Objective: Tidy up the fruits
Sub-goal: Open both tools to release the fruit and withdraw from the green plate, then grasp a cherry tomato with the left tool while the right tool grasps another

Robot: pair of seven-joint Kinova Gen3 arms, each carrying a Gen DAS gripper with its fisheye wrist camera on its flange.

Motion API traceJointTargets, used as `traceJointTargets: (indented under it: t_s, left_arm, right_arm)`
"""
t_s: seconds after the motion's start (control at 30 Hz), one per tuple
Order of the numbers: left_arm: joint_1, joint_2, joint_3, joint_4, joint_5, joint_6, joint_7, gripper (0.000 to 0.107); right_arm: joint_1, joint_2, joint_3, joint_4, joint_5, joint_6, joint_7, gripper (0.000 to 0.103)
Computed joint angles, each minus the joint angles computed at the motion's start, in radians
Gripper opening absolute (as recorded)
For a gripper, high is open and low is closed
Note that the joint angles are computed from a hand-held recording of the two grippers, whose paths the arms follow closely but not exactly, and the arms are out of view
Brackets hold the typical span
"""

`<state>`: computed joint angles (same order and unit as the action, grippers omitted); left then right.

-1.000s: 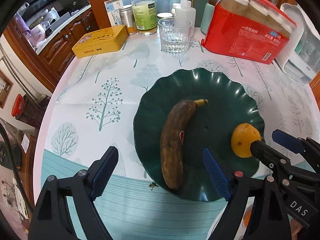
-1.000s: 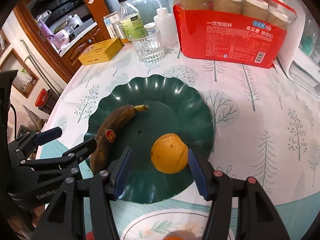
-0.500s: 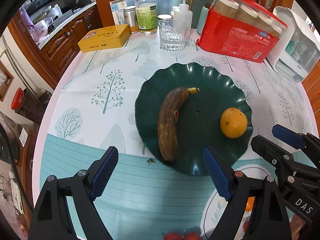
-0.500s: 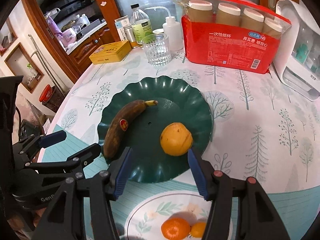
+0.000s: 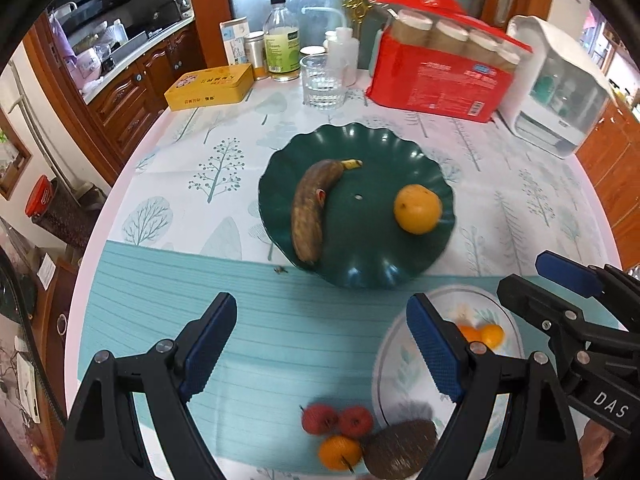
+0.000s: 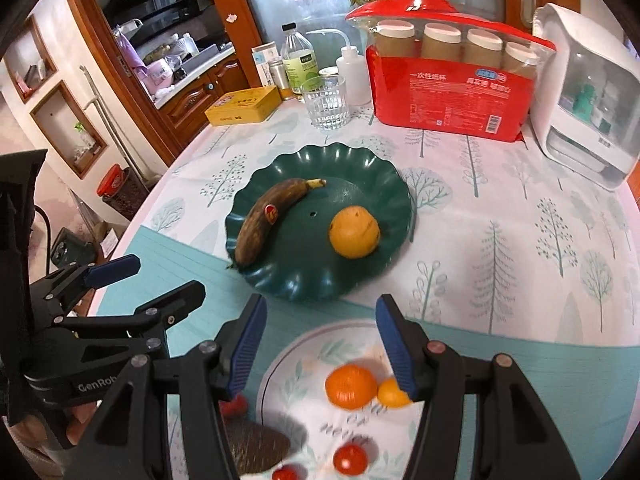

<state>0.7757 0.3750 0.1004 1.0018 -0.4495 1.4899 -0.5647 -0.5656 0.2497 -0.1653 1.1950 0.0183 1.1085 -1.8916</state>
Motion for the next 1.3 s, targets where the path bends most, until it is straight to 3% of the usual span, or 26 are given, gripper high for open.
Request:
traceJointTargets:
  t_s: [0.33,0.57,0.93,1.1,1.3]
  left_arm:
    - [0.121,-0.024,0.021,-0.037,-0.075,0.044,0.069,0.086]
    - [0.173,-0.045,0.035,0.002,-0.11,0.037,0.128,0.086]
    - [0.212,-0.125,0.102,0.249,-0.161,-0.022,0.33,0.086]
    - [0.168,-0.159,0.155,0.364,-0.074,-0.086,0.384,0.086]
    - [0.161,-0.143,0.172,0.431,-0.004,-0.112,0.412,0.086]
  right_arm:
    - [0.002,-0.14,-0.024,0.118,0.037,-0.009,-0.011,0.057]
    - [0.029,-0.212,-0.04,0.196,0.04,-0.034,-0.047,0.057]
    - [0.04,-0.287,-0.086,0.386,0.007,-0.118,-0.001,0.057]
    - [0.013,-0.298,-0.113,0.465,0.006,-0.151,0.025,0.057]
    - [-0.012,-0.291,-0.122,0.536,-0.016,-0.193,0.064,0.057]
